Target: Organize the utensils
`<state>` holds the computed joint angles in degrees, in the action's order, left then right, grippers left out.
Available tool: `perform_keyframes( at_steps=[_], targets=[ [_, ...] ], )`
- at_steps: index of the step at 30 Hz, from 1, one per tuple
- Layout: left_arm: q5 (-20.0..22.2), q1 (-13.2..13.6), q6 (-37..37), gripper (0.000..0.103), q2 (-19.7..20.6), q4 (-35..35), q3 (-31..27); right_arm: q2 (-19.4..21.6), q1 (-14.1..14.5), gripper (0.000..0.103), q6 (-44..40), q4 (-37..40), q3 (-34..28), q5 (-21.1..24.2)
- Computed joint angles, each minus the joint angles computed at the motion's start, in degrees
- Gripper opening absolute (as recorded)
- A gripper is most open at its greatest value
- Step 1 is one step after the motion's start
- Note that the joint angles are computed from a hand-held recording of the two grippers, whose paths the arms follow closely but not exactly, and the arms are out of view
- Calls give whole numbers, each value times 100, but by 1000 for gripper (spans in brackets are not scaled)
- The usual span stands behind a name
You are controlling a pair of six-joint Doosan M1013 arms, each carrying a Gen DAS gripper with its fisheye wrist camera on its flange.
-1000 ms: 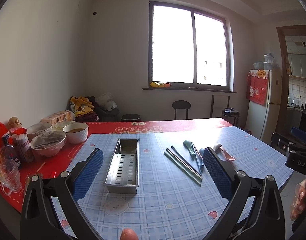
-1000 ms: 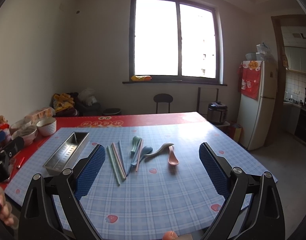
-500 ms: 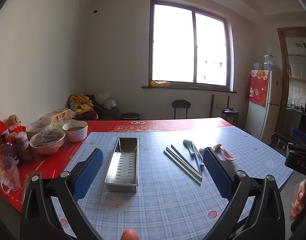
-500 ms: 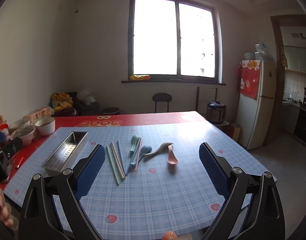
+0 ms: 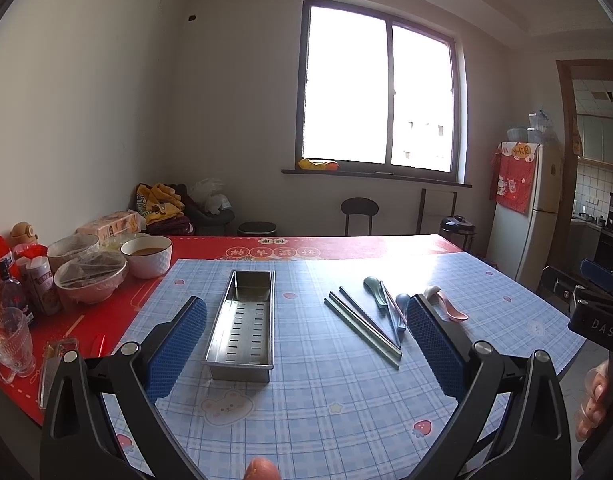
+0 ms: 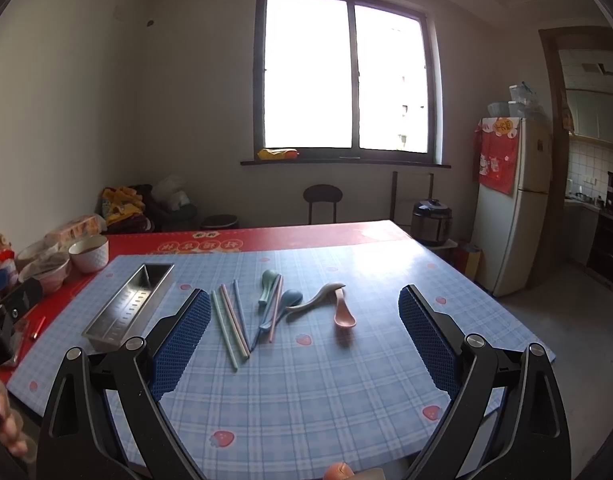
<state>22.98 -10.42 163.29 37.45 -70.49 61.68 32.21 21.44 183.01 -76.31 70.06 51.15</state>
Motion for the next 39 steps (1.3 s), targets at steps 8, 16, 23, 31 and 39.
perform_keyframes(
  at_steps=[8,16,23,31,39],
  targets=[
    [255,41,-504,98,132,252,-177,5,-25,92,40,-12,42,-101],
    [-123,-70,-1409,98,443,1221,-467,71,-275,92,-121,262,112,-742],
    [937,64,-1962,98,1036,1505,-1280,294,-662,92,0,1020,-1,-1400],
    [1473,8,-2853,96,1541,2424,-2128,656,-952,92,-1405,2469,-499,-1830],
    [2606,-163,-4612,79,2355,3592,-3853,828,-1288,92,-3221,4119,-808,-2589]
  ],
)
